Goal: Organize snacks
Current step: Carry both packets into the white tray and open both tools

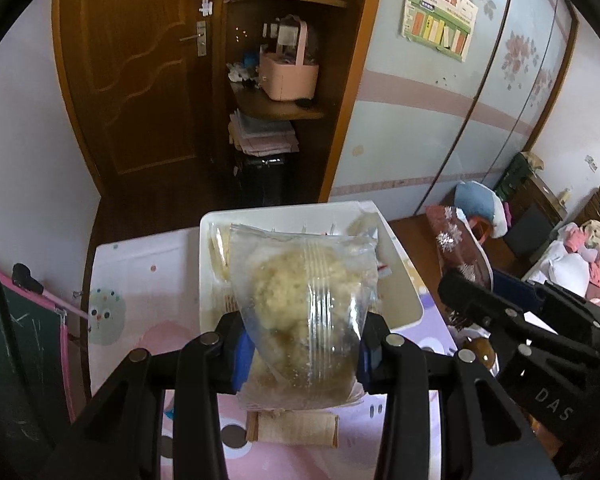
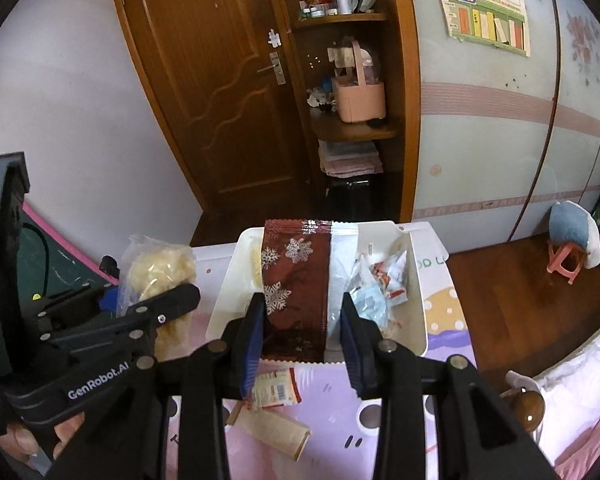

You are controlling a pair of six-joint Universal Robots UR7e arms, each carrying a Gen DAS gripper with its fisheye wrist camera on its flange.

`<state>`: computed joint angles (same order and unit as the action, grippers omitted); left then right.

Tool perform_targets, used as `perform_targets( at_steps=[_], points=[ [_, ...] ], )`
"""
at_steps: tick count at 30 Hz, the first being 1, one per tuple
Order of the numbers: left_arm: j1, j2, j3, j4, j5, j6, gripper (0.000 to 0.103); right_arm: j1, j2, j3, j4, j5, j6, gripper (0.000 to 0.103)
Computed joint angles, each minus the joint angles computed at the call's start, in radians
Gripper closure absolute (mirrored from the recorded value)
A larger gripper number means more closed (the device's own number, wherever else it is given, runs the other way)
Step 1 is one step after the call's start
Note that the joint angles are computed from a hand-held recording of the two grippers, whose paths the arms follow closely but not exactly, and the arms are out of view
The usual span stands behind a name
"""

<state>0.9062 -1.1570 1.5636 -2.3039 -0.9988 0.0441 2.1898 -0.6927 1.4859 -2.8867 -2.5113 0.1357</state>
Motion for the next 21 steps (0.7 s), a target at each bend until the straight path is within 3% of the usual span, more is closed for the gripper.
perform_targets(
  at_steps=[18, 19, 20, 21],
  points=[
    [0.017, 0.171, -0.142, -0.102, 0.096, 0.029, 0.063, -0.082, 0.059, -0.161, 0.073, 0.017, -0.056, 0.067],
    [0.023, 0.184, -0.154, -0.1, 0.101, 0.023, 0.062, -0.09, 0.064, -0.17, 0.071, 0.021, -0.062, 0.067],
    [0.029, 0.195, -0.165, -0.094, 0.105, 0.012, 0.052, -0.095, 0.066, -0.174, 0.075, 0.023, -0.062, 0.066],
    [0.033, 0.204, -0.174, -0.093, 0.109, 0.003, 0.035, -0.103, 0.07, -0.181, 0.089, 0.022, -0.054, 0.066]
  ],
)
